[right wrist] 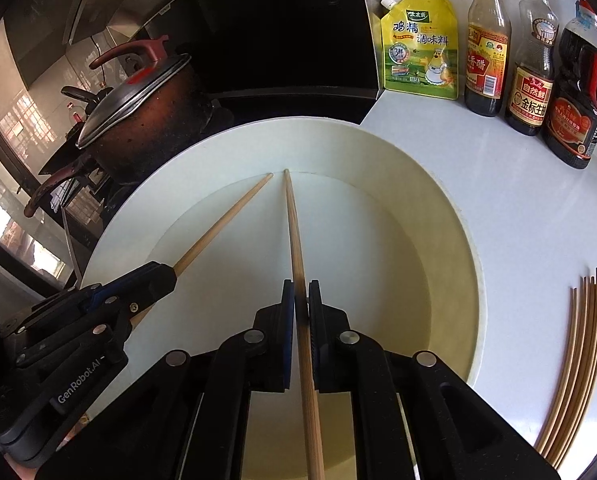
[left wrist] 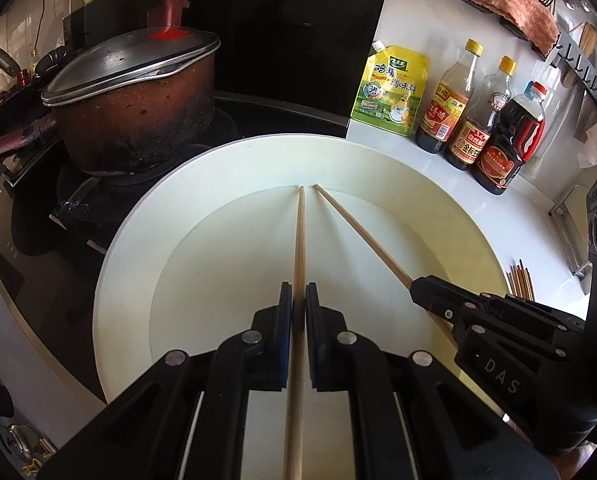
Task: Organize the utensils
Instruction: 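Lift the chopstick with the right tool and drop it into the white basin, then return the open right tool to the chopstick pile and grasp another chopstick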
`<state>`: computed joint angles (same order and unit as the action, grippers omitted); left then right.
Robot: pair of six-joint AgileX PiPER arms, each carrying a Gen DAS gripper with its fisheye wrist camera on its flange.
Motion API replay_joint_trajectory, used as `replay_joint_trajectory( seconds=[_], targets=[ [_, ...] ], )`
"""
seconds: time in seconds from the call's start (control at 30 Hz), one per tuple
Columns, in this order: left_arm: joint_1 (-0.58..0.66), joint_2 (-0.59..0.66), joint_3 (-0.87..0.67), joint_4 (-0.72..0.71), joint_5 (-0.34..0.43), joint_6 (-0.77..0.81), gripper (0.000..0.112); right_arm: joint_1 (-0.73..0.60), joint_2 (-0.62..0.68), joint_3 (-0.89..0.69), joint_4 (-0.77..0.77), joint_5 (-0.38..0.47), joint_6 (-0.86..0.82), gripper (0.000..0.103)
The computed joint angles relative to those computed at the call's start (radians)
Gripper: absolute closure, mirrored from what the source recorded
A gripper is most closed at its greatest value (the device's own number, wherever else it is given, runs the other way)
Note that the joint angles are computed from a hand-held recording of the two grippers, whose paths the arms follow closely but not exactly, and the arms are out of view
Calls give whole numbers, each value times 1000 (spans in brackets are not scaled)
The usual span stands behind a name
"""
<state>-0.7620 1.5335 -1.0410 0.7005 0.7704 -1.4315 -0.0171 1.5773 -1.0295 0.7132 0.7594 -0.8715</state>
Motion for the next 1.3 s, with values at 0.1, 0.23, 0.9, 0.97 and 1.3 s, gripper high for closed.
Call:
replay_joint_trajectory(
  seconds=[0.1, 0.23, 0.9, 0.97, 1.3],
  targets=[
    [-21, -32, 24, 34, 30, -52, 70, -14, -16, 12, 23, -8, -17, 78],
    [-59, -77, 57, 86, 70, -138, 50, -39, -43, 29, 36, 1, -36, 78],
    [-458, 19, -120, 237, 415, -281, 31, -683, -277, 201, 175, 245, -477, 52],
    [-484, 52, -159, 247, 406, -275, 28, -781, -256, 197, 172, 246, -541, 50],
    [-523, 290, -438, 222, 347, -179, 26, -960, -31, 83, 140, 162, -652, 50]
  ],
)
